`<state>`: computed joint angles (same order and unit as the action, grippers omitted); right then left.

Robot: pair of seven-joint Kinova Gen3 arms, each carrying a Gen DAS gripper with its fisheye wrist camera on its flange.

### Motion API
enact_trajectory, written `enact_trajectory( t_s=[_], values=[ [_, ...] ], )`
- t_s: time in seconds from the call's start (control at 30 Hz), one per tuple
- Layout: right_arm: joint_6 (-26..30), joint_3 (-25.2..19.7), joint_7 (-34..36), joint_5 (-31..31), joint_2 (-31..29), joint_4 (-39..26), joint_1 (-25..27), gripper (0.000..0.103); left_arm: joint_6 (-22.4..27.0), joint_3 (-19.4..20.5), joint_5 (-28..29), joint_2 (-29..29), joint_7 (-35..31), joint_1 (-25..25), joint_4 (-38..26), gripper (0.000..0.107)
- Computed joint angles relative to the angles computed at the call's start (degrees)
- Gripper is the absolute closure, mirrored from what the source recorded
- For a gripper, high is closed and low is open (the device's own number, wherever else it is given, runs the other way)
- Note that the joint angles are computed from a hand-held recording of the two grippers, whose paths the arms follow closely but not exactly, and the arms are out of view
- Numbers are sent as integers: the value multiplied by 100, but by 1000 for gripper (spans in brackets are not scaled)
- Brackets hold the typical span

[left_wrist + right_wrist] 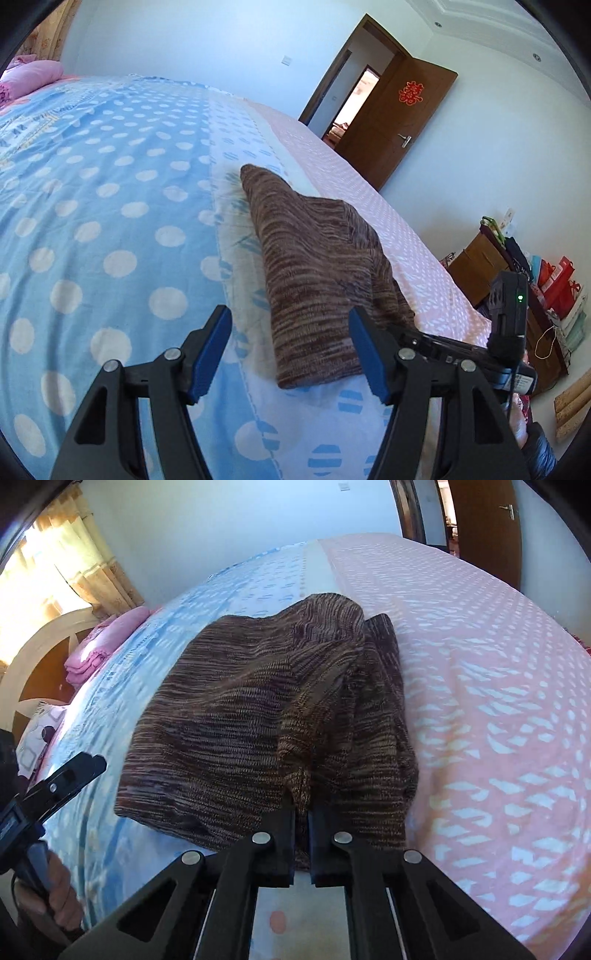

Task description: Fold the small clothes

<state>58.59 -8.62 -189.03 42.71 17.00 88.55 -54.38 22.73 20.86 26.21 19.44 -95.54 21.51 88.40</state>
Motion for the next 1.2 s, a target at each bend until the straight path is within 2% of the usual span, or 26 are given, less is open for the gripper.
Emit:
enact_trajectory(
  t_s=[0.03, 0.1, 0.17, 0.27, 0.37, 0.43, 0.5, 0.57, 0.63, 0.67, 0.7, 0.73, 0.8, 0.83, 0.93, 1.0, 1.07, 1.13, 1.17, 1.2],
  values=[
    [203, 87, 105, 79, -71, -48, -134, 100, 32, -116, -125, 16, 97, 107, -98, 40],
    [494, -45, 173, 223, -199, -93, -142, 100, 91, -304, -363, 78, 299, 287, -306, 40],
    [639, -138, 407, 146, -286, -152, -69, 100, 244, -516, -669, 221, 598, 517, -658, 40],
    [929, -227, 889, -70, -147, -351, 9, 100, 476, -608, -1141, 521, 1034, 727, -1175, 39],
    [1125, -214, 1070, -350, 38, -338, 7, 100, 914, -1228, -1812, 833, 1676, 1413, -1751, 39],
    [1013, -147, 860, -241, 48, -158, -82, 100, 1344, -1643, -2248, 1105, 2103, 1854, -2146, 39],
    [925, -126, 805, -202, -24, -78, -100, 100, 1583, -1634, -2524, 1295, 2421, 1918, -2313, 36],
    [560, -163, 756, -191, -201, 130, 25, 99, 1450, -1645, -2821, 1309, 2770, 1958, -2168, 24],
    [177, -340, 457, -75, -485, 433, 306, 97, 1370, -1639, -2984, 1259, 2920, 1958, -2082, 22],
    [61, -293, 224, 84, -639, 559, 311, 95, 1431, -1636, -3076, 1267, 2957, 1972, -2123, 19],
    [37, -140, -9, 296, -742, 629, 210, 85, 1464, -1610, -3129, 1264, 2976, 1958, -2136, 19],
    [107, -33, -157, 489, -769, 621, 139, 67, 1483, -1531, -3100, 1253, 2967, 1892, -2139, 19],
    [191, -73, -171, 798, -766, 536, 294, 44, 1409, -1293, -2906, 1194, 2810, 1644, -2090, 20],
    [193, -86, -39, 887, -714, 433, 422, 44, 1370, -1297, -2912, 1155, 2790, 1627, -2099, 20],
    [-59, -86, 644, 708, -417, 20, 921, 44, 1292, -1518, -3199, 1143, 2939, 1824, -2299, 20],
    [-101, -51, 1110, 480, -73, -368, 1221, 44, 1512, -1646, -3356, 1331, 3101, 1941, -2765, 20],
    [22, 156, 1576, 205, 305, -781, 1269, 46, 1808, -1671, -3371, 1613, 3250, 1971, -3296, 20],
    [-54, 224, 1933, -195, 554, -981, 1446, 60, 2131, -1692, -3379, 1954, 3384, 1996, -3826, 20],
    [-231, 219, 2005, -367, 617, -968, 1541, 90, 2327, -1691, -3445, 2133, 3417, 2021, -4092, 20],
    [-318, 281, 2054, -446, 636, -925, 1530, 96, 2560, -1795, -3465, 2295, 3444, 2104, -4332, 19]
  ],
)
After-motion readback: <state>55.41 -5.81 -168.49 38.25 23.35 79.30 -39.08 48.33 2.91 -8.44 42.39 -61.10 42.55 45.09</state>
